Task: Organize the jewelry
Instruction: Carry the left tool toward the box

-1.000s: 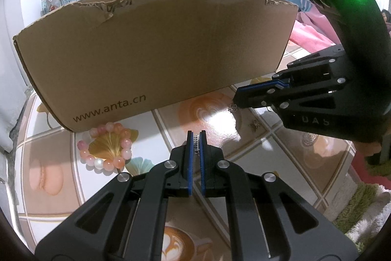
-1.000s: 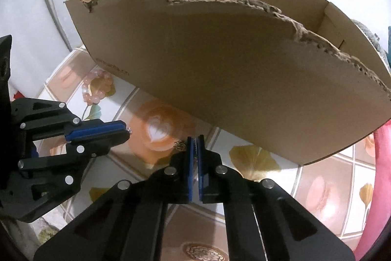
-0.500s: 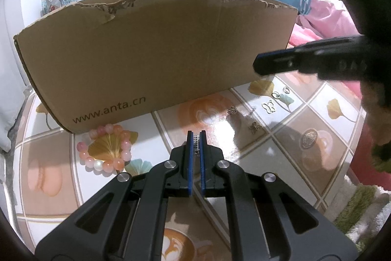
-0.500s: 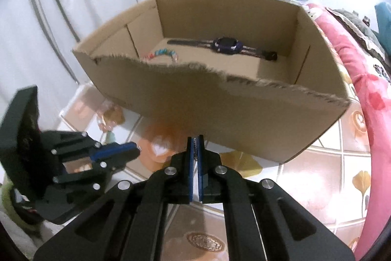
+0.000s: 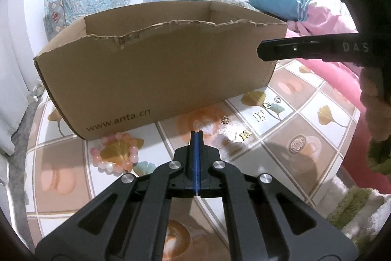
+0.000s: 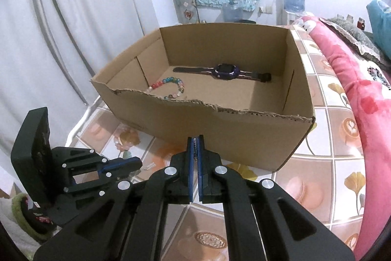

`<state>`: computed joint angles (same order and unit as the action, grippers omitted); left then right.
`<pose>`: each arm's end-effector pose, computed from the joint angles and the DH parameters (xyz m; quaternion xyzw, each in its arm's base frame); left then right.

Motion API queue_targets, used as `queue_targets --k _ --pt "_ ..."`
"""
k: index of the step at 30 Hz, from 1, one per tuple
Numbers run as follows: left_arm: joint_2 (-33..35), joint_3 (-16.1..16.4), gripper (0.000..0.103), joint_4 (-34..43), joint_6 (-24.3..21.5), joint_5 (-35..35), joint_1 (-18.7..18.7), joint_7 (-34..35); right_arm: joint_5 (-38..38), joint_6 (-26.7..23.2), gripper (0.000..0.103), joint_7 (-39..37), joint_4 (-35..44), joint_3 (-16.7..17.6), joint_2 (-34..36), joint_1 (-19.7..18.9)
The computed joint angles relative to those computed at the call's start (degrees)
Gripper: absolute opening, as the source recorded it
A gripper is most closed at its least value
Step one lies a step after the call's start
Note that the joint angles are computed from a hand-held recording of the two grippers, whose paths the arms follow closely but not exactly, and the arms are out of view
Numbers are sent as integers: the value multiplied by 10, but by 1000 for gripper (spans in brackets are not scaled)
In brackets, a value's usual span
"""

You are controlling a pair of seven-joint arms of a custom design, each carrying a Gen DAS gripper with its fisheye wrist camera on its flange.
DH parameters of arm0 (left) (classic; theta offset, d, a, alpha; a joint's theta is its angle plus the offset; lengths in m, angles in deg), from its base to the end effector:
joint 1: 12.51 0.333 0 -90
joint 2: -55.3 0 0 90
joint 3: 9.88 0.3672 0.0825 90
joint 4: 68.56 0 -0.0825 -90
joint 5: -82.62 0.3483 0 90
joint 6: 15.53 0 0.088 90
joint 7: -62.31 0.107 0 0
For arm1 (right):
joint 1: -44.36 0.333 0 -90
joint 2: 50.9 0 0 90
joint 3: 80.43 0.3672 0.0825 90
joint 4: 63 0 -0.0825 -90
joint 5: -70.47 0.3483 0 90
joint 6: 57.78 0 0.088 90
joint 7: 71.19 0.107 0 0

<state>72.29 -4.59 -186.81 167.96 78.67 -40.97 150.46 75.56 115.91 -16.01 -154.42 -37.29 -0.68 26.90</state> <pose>0.5776 -0.2468 0.4660 -0.5350 0.7390 -0.3457 0.2193 0.7360 0.1580 0.3493 -0.7884 0.4434 -0.1142 0.4108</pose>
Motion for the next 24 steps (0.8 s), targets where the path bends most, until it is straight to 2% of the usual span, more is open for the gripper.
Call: queue_targets --k 1,2,3,4,6,10,11,13,14,15,21,24 --pt "0 26 0 1 -6 41 -18 -38 1 1 3 -2 -3 4 0 -4" --pt "1 50 1 5 -15 45 -39 -43 2 1 3 -3 -8 8 1 -8" --pt "2 53 7 11 -29 24 -45 -22 3 0 3 -3 -11 10 1 -10" --pt "3 47 13 16 -37 31 -38 -25 3 0 3 -4 -15 13 2 -12" --pt "6 54 16 22 -46 52 -40 -39 4 0 3 -5 -19 18 4 -17" --pt "23 32 16 54 -94 78 -18 -53 8 0 3 -7 -23 35 16 -30" --pt "30 35 16 66 -115 91 -19 -62 8 1 3 -7 -23 37 18 -32" --pt "36 44 15 76 -128 122 -25 -81 8 0 3 -7 -22 42 25 -38" --pt "38 56 13 82 -138 144 -35 -97 8 -1 3 -8 -22 46 28 -41" --pt "40 72 6 89 -148 170 -48 -119 8 -3 3 -8 -20 49 31 -44" --pt "40 60 4 103 -168 236 -36 -167 19 -22 3 -17 -5 60 48 -52" --pt "32 22 4 100 -175 238 -2 -164 27 -19 3 -27 -8 64 45 -55"
